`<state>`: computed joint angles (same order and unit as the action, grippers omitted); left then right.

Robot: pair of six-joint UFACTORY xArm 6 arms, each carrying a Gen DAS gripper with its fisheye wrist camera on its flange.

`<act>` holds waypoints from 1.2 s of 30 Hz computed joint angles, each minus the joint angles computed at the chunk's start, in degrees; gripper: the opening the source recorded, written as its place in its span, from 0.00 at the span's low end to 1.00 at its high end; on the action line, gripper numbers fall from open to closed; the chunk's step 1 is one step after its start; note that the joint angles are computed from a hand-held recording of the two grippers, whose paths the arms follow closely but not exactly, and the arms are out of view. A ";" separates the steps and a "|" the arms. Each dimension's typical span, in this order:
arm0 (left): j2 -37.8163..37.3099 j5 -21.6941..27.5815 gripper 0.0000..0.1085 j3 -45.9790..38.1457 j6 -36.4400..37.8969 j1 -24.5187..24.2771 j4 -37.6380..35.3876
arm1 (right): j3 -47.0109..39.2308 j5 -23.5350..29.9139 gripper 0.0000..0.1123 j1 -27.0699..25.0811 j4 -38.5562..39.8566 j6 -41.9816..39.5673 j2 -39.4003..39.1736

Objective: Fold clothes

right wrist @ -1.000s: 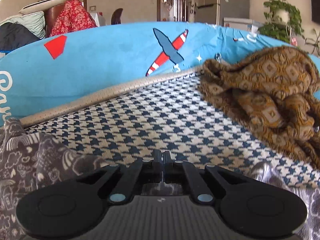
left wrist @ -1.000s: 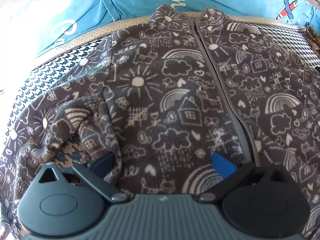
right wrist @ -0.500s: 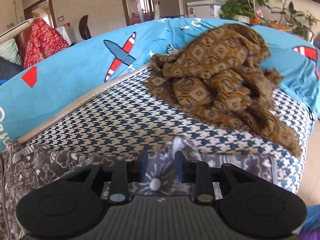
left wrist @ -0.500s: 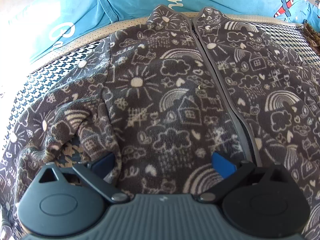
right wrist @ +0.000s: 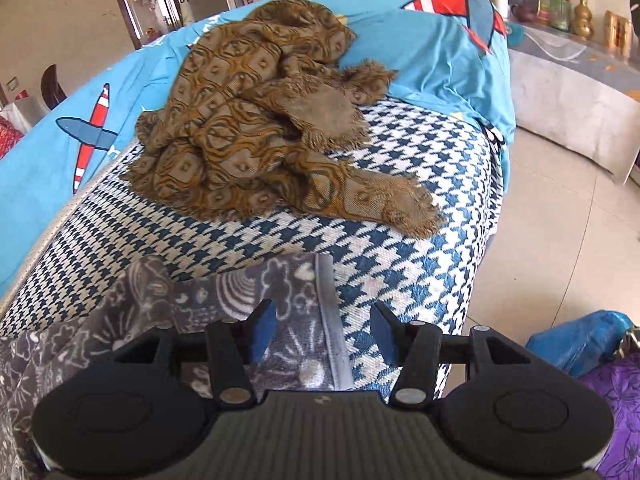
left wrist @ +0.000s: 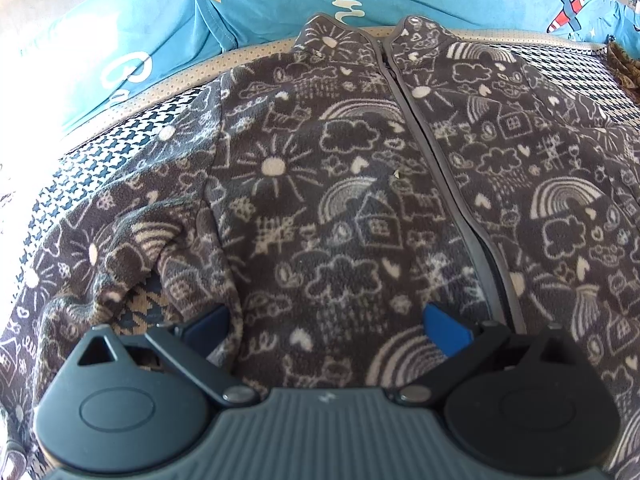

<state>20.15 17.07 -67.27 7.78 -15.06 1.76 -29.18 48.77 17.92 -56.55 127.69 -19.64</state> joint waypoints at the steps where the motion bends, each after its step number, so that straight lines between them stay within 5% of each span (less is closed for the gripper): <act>1: 0.05 -0.09 0.95 -0.01 -0.23 0.00 0.28 | 0.51 -1.22 0.46 -0.63 -0.22 0.43 -0.07; 5: 0.13 -0.37 0.95 0.02 -0.40 0.02 0.69 | 0.72 -4.34 0.46 -1.92 -1.69 1.26 1.38; 9: 0.16 -0.58 0.95 0.12 -0.86 -0.01 1.11 | -2.50 -1.08 0.47 -0.16 -1.83 -1.62 4.98; 12: 0.17 -0.77 0.95 0.19 -0.82 -0.01 1.25 | -4.39 0.73 0.32 1.07 -3.21 -3.16 6.94; 14: 0.18 -0.82 0.95 0.22 -0.67 -0.02 1.09 | -5.46 2.14 0.06 1.99 -4.20 -3.55 7.64; 23: 0.24 -0.94 0.95 0.23 -0.75 -0.02 1.34 | -14.12 28.91 0.06 9.93 3.46 -8.86 11.35; 27: 0.24 -1.10 0.95 0.29 -1.11 -0.03 1.77 | -12.80 26.43 0.08 7.22 6.97 -8.53 10.88; 31: -0.04 -1.64 0.95 0.82 -2.38 -0.06 2.95 | -12.28 27.32 0.24 7.99 5.76 -5.70 9.81; 36: -0.69 -2.82 0.95 1.80 -3.82 -0.18 3.95 | -12.08 17.34 0.29 7.94 -0.34 -6.53 9.07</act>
